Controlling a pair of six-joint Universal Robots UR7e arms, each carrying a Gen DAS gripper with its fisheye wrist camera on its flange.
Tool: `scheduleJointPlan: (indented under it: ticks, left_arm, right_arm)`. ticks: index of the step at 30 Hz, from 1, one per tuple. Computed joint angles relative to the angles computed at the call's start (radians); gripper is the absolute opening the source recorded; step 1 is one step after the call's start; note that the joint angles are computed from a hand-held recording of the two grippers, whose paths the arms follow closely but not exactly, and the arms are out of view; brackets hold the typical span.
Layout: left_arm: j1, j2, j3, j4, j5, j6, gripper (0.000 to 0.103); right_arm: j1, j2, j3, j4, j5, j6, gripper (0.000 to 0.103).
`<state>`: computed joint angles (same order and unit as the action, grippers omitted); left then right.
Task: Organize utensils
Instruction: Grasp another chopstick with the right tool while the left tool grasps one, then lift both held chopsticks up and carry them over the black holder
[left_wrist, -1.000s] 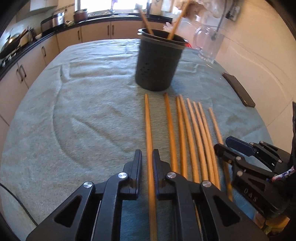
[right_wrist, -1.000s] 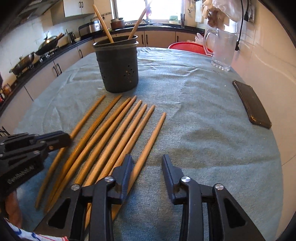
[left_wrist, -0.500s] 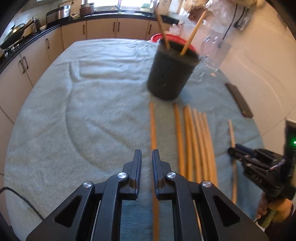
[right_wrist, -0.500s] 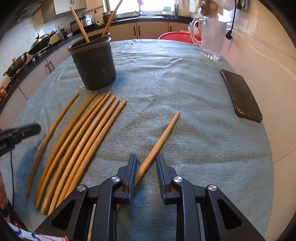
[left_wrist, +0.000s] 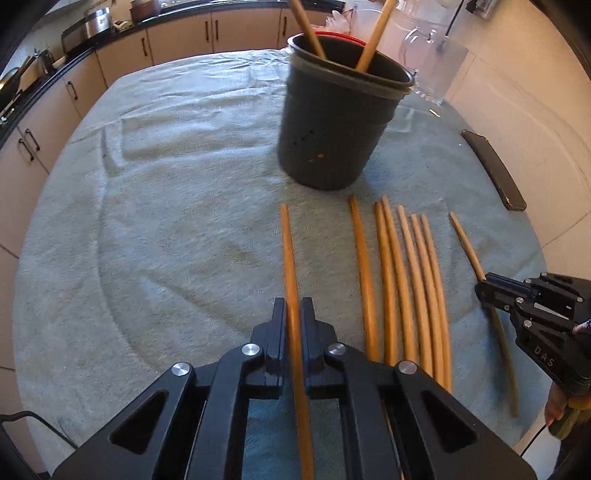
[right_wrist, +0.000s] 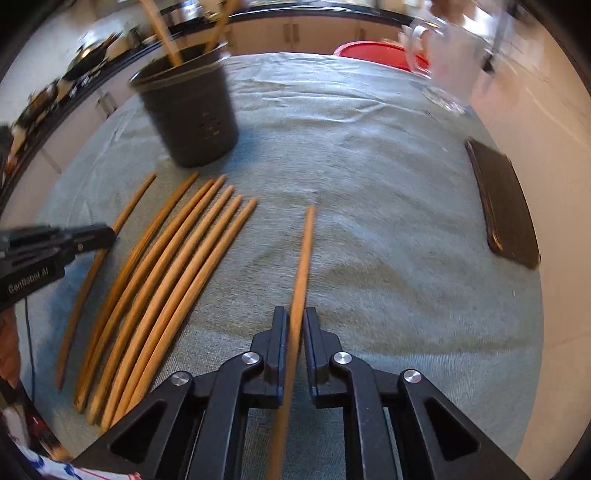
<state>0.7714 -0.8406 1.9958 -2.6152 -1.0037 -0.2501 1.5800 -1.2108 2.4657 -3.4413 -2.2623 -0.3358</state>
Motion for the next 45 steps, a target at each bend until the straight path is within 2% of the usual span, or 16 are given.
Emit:
scheduleJointPlan:
  ticks: [5,9,13,16,19,20,24,26,30,35,39,45]
  left_arm:
    - [0.006,-0.024,0.005,0.038,-0.011,-0.009,0.007]
    - [0.017,-0.002,-0.055,0.132,-0.022,-0.019,0.007]
    - [0.004,0.023,-0.094,0.198,0.005,0.016,0.008]
    - [-0.003,0.039,-0.113,0.23,0.011,0.032,0.008]
    - [0.008,0.042,-0.129,0.234,-0.015,0.043,0.008]
    - [0.013,0.041,-0.125,0.214,-0.024,0.04,0.008]
    - [0.008,0.015,-0.073,0.115,-0.015,0.03,0.007]
    - [-0.007,-0.017,-0.029,0.048,-0.011,0.031,0.007]
    - [-0.061,-0.095,0.076,-0.124,0.015,0.086,0.007]
    - [-0.126,-0.163,0.173,-0.281,0.033,0.107,0.007]
    - [-0.171,-0.186,0.228,-0.378,0.059,0.118,0.007]
    - [-0.234,-0.234,0.319,-0.493,0.103,0.114,0.007]
  right_arm:
    - [0.019,-0.011,-0.019,0.089,-0.048,-0.013,0.009]
    - [0.023,-0.036,-0.071,0.255,-0.071,0.041,0.009]
    - [0.036,-0.034,-0.139,0.425,-0.099,0.098,0.009]
    - [0.043,-0.026,-0.185,0.523,-0.109,0.122,0.009]
    - [0.044,-0.015,-0.224,0.581,-0.104,0.123,0.009]
    - [0.044,-0.009,-0.23,0.572,-0.101,0.113,0.008]
    - [0.057,0.031,-0.197,0.395,-0.119,0.04,0.006]
    - [0.051,0.02,-0.166,0.326,-0.084,0.03,0.006]
    - [0.034,-0.059,-0.065,0.173,0.055,0.029,0.006]
    - [0.059,-0.128,0.05,-0.05,0.126,-0.021,0.006]
    - [0.124,-0.135,0.12,-0.216,0.127,-0.026,0.006]
    - [0.191,-0.14,0.152,-0.323,0.116,-0.031,0.006]
